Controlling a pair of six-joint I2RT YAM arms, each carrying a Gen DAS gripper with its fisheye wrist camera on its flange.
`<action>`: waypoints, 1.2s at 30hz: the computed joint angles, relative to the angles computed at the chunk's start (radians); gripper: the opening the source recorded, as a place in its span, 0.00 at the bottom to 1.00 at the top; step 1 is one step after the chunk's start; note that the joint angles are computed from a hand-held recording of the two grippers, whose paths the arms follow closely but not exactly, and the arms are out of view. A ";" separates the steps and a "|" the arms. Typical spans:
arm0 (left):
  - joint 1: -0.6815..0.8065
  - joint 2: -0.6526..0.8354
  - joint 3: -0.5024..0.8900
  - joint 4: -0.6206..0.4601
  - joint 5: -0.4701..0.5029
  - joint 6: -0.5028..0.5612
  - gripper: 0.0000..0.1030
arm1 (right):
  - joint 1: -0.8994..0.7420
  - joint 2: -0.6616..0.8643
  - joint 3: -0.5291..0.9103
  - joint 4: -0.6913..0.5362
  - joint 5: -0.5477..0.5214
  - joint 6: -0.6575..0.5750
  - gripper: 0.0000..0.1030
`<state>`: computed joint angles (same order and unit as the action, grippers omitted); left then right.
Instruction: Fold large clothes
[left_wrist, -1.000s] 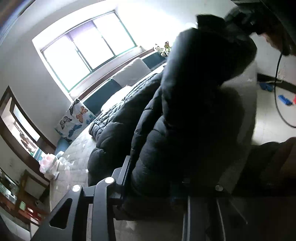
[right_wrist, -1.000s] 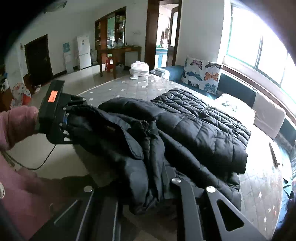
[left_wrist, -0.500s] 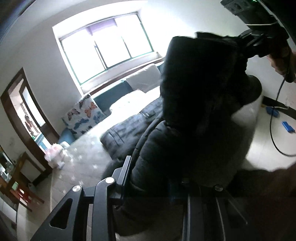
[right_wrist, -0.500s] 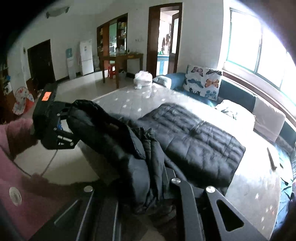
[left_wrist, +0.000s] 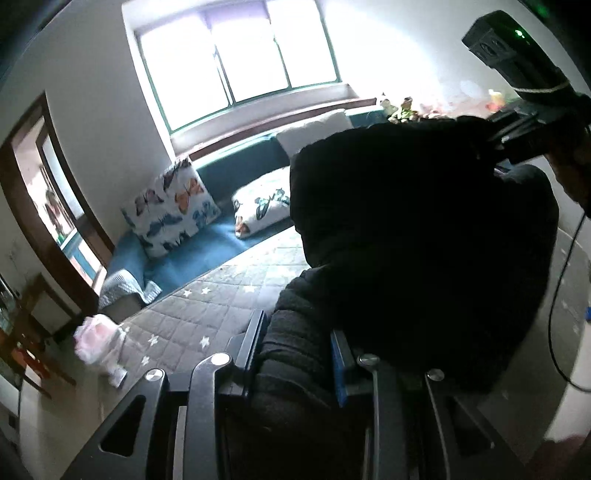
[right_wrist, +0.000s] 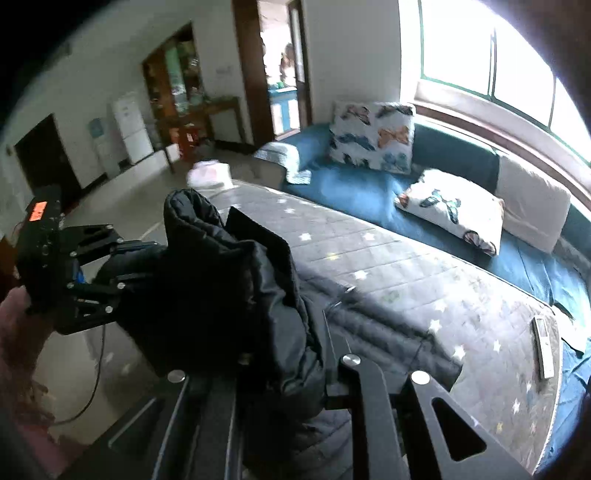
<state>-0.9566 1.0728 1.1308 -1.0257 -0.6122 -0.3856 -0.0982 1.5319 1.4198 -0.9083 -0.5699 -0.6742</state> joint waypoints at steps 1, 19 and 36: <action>0.079 0.033 0.001 0.050 0.053 0.059 0.32 | 0.009 0.053 0.036 0.012 0.016 0.018 0.16; 0.571 0.522 -0.036 0.511 0.416 0.318 0.38 | 0.062 0.712 0.589 -0.091 0.128 0.262 0.25; 0.469 0.188 0.056 0.207 0.305 0.125 0.69 | -0.136 0.214 0.123 -0.080 0.103 0.037 0.47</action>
